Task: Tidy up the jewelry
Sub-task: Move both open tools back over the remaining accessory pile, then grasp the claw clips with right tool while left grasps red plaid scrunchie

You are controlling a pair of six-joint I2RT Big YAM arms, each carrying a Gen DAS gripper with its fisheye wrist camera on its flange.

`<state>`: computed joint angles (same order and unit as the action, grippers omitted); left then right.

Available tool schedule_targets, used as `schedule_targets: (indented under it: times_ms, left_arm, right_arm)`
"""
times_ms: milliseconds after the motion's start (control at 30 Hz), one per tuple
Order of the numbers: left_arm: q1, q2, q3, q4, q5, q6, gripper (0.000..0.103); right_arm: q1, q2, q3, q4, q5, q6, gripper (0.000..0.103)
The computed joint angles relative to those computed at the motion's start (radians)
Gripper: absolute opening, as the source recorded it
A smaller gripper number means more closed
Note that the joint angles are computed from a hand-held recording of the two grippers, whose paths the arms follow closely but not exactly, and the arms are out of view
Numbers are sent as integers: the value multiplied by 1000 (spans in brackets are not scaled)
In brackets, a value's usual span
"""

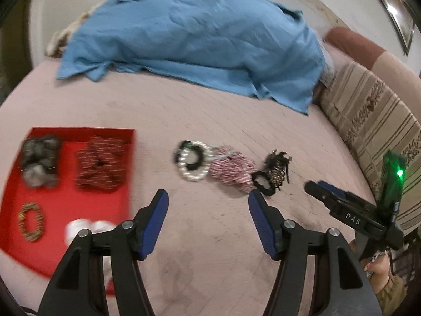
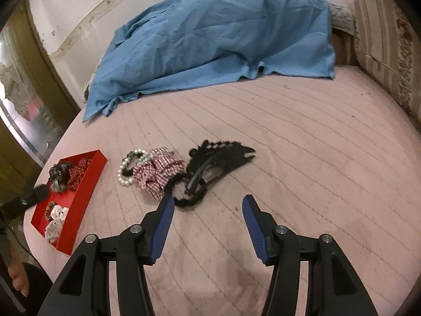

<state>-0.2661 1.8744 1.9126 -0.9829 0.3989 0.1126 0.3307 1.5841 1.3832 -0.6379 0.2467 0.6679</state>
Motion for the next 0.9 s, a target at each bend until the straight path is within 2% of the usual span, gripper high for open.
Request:
schedule_targets:
  times_ms: [100, 233, 433, 500, 633, 700, 733, 833, 867, 900]
  left_arm:
    - [-34, 78, 87, -66, 9, -10, 55]
    - [-59, 165, 192, -138, 40, -42, 55]
    - [-91, 274, 331, -208, 45, -77, 55]
    - [-94, 306, 373, -232, 53, -95, 55]
    - [-100, 359, 437, -261, 59, -135, 54]
    - [-102, 378, 458, -273, 61, -149, 45]
    - [-100, 384, 463, -282, 62, -149, 31]
    - [-98, 405, 488, -317, 66, -166, 7]
    - [-97, 401, 480, -311, 64, -171, 7]
    - [-97, 388, 460, -295, 56, -174, 6]
  right_arm:
    - [-18, 25, 24, 24, -38, -21, 58]
    - [-47, 57, 47, 52, -101, -26, 58]
    - [-93, 106, 71, 82, -190, 21, 57]
    - [-105, 114, 72, 86, -203, 47, 48]
    - [-128, 126, 65, 99, -237, 96, 38]
    - [-135, 132, 62, 105, -252, 110, 35]
    - [-136, 135, 64, 103, -253, 113, 33]
    - [-139, 145, 69, 102, -263, 117, 19]
    - [-141, 145, 66, 104, -270, 119, 11]
    - [-142, 146, 66, 103, -276, 122, 8]
